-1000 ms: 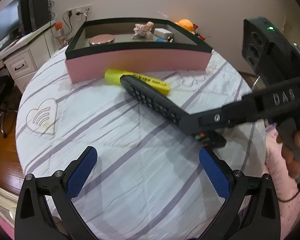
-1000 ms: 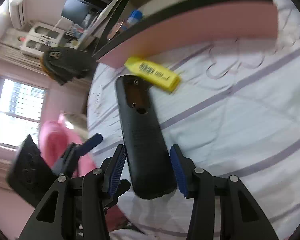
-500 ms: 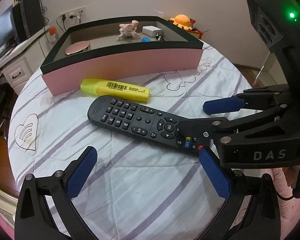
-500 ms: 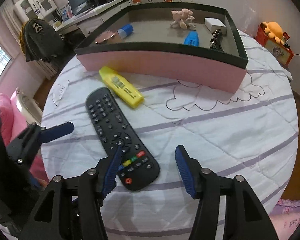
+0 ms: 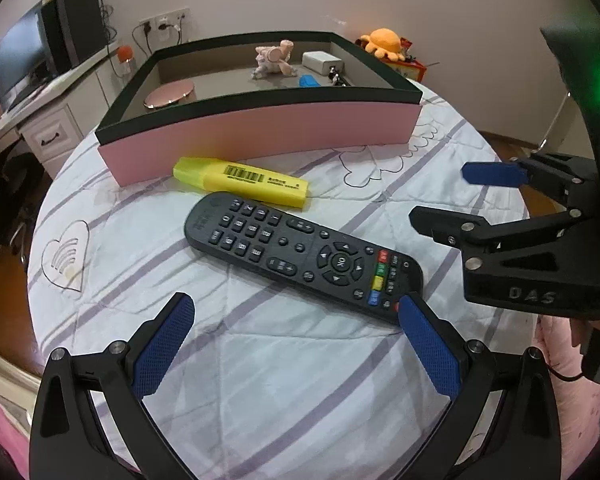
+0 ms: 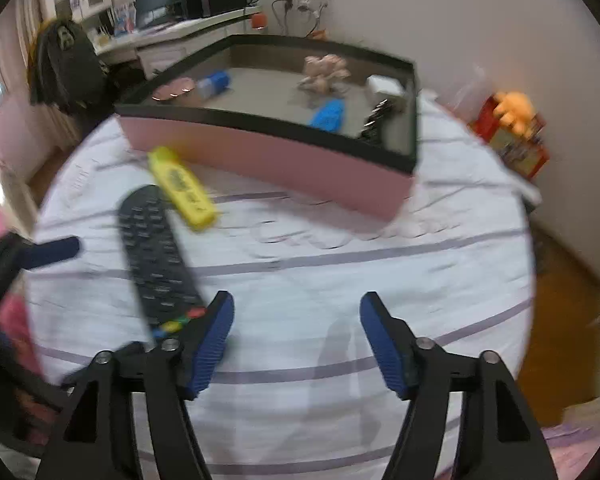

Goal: Organize rigid objects
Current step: 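Turn the remote buttons up, set it down, open the right gripper, then move the left gripper to the remote and grasp its middle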

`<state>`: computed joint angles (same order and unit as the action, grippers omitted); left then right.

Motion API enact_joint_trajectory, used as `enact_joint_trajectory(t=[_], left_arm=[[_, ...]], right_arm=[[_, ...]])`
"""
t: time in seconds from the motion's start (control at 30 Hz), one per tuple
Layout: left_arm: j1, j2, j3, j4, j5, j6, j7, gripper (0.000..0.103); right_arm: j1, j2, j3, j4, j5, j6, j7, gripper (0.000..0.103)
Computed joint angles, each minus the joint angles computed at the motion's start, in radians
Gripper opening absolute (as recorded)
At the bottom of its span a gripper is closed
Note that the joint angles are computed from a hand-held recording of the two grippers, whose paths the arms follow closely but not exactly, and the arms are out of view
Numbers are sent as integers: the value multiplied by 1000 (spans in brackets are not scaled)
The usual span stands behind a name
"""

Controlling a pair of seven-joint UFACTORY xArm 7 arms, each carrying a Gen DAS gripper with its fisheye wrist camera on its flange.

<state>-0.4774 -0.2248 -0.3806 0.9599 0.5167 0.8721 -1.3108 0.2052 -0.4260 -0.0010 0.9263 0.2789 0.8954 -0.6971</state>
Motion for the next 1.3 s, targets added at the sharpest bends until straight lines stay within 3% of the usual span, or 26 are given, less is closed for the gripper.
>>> enact_joint_trajectory(t=[0.1, 0.43, 0.57, 0.7, 0.83, 0.97, 1.13, 1.3], left_arm=[[-3, 32, -9, 39, 2, 47, -22, 103], [-45, 42, 0, 78, -19, 194, -69, 103], [-40, 52, 4, 90, -19, 211, -127, 103], [-33, 86, 18, 109, -4, 163, -207, 103], [-44, 170, 36, 185, 10, 168, -214, 103], [-77, 267, 72, 270, -3, 240, -171, 103], [-112, 237, 91, 253, 9, 299, -156, 103], [-90, 120, 82, 142, -57, 309, -138, 103]], right_arm=[[-14, -8, 11, -32, -50, -66, -17, 74], [27, 14, -16, -16, 24, 25, -124, 74], [10, 9, -21, -24, 38, -8, -158, 74], [-24, 33, -50, -5, 40, -29, -170, 75], [-46, 56, -69, 11, 64, -22, -202, 75], [-61, 57, -73, 6, 85, -20, -226, 77], [-72, 67, -58, 6, 81, -49, -229, 78], [-61, 49, -45, -12, 82, -52, -223, 78]])
